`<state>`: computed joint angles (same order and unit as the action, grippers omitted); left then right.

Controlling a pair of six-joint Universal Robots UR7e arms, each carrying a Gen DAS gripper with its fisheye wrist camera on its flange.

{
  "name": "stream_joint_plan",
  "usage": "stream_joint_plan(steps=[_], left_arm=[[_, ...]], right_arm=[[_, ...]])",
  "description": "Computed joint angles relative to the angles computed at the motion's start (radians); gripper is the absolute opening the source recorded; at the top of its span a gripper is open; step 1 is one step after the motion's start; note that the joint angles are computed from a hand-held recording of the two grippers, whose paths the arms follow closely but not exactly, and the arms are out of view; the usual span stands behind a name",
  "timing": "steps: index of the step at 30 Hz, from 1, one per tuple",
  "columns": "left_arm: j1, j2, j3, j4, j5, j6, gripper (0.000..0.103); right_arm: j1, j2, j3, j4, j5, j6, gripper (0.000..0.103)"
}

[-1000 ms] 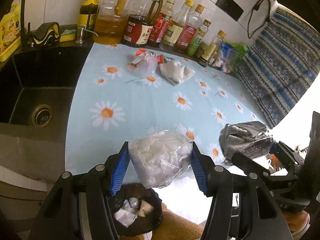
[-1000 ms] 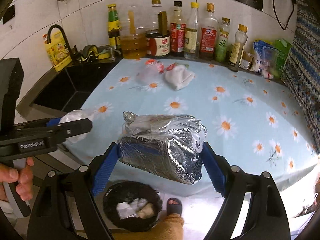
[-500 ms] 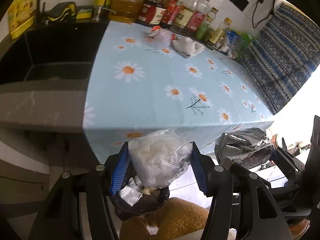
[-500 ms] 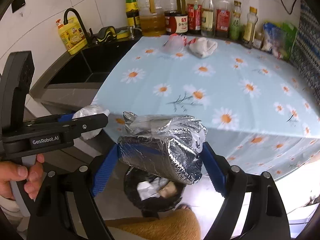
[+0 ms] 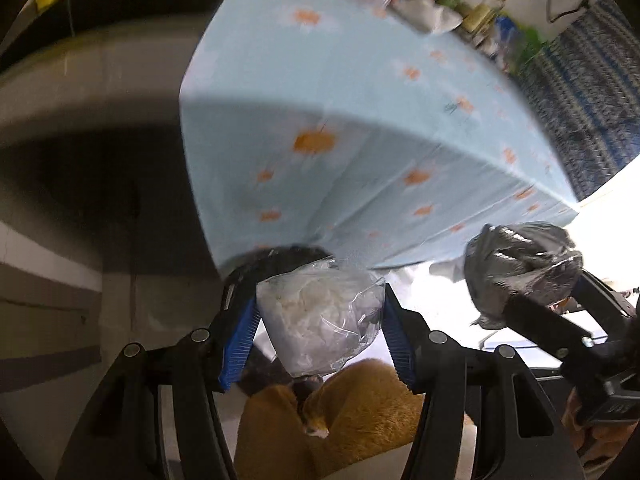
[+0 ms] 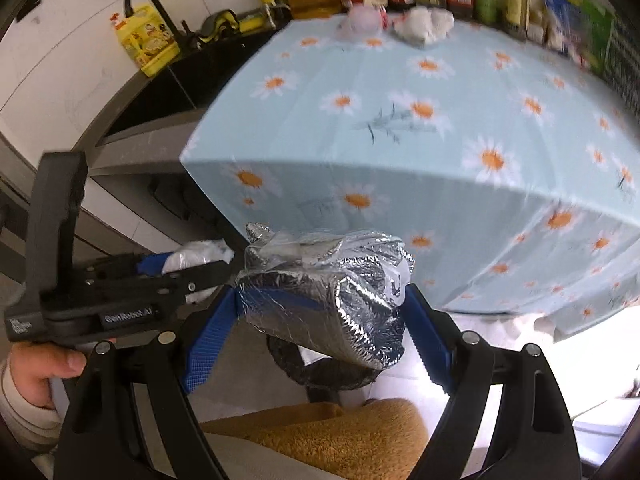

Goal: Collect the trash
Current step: 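Carry the tissue bag with the left gripper while the right carries the foil package to the bin, then open the left gripper over the bin while the right gripper releases the foil package in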

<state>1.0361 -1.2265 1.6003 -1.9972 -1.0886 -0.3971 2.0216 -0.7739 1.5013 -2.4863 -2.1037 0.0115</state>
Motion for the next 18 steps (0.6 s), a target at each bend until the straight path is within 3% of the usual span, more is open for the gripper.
stream_joint_plan(steps=[10,18], left_arm=[[0.062,0.03,0.056,0.088,-0.026,-0.065,0.056],[0.115,0.065,0.099,0.073,-0.071,-0.09,0.056]], right_arm=[[-0.067,0.034,0.001,0.12,0.03,0.063,0.082],[-0.123,0.089,-0.028,0.169,0.05,0.096,0.082]])
